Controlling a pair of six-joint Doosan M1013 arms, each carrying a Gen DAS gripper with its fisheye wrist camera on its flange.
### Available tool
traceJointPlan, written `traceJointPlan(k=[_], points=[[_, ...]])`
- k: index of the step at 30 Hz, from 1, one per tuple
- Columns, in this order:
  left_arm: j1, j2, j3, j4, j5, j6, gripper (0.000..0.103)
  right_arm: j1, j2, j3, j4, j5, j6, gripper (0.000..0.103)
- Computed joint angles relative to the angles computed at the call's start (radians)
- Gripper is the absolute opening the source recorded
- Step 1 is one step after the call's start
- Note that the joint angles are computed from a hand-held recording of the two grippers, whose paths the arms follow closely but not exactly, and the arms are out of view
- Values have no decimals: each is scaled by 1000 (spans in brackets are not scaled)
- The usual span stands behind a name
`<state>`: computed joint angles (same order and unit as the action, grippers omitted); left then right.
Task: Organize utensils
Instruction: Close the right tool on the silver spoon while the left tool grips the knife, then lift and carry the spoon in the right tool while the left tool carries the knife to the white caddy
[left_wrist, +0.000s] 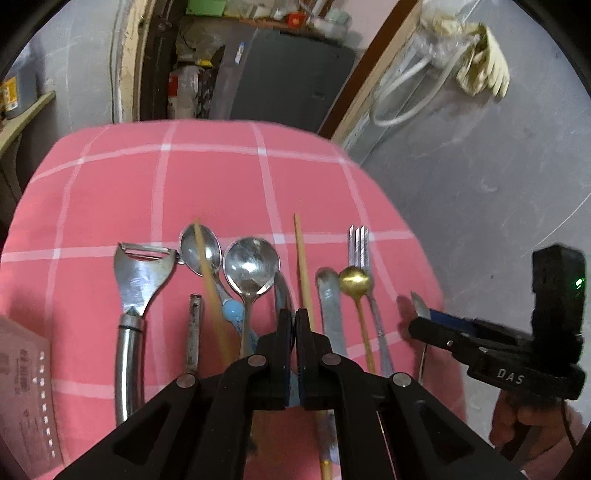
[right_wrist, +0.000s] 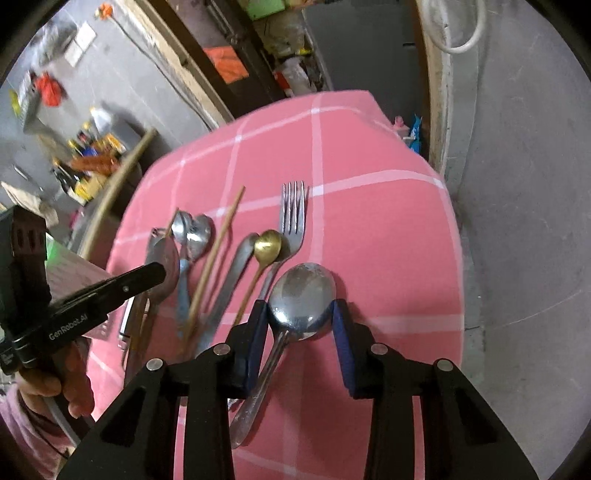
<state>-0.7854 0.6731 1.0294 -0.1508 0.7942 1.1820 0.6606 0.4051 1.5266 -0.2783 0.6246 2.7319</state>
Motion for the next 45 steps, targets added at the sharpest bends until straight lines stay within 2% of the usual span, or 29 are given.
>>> traceJointPlan(k=[6, 10, 17, 21, 25, 31, 34, 42, 45], points=[[-6, -57, 77, 1, -83, -10, 3, 47, -22, 24, -190, -18, 173, 32], [1, -98, 137, -70, -165, 27, 3, 79, -37, 21, -336, 3, 281, 32], [10, -163, 189, -84, -300, 42, 3, 116, -49, -27, -544, 37, 380, 32], [27, -207, 221, -48, -374, 1, 3, 134, -35, -82, -655, 50, 423, 32], [47, -257, 258, 67, -447, -100, 3, 143, -2, -164, -742, 32, 446, 32], [85, -321, 311, 419, -500, -407, 3, 158, 84, -320, -842, -14, 471, 32], [111, -341, 342, 542, -523, -530, 3, 172, 144, -408, -876, -22, 458, 32], [159, -338, 396, 714, -616, -744, 3, 198, 261, -559, -877, -1, 357, 32], [164, -336, 426, 878, -651, -925, 3, 201, 282, -578, -832, 4, 289, 32]])
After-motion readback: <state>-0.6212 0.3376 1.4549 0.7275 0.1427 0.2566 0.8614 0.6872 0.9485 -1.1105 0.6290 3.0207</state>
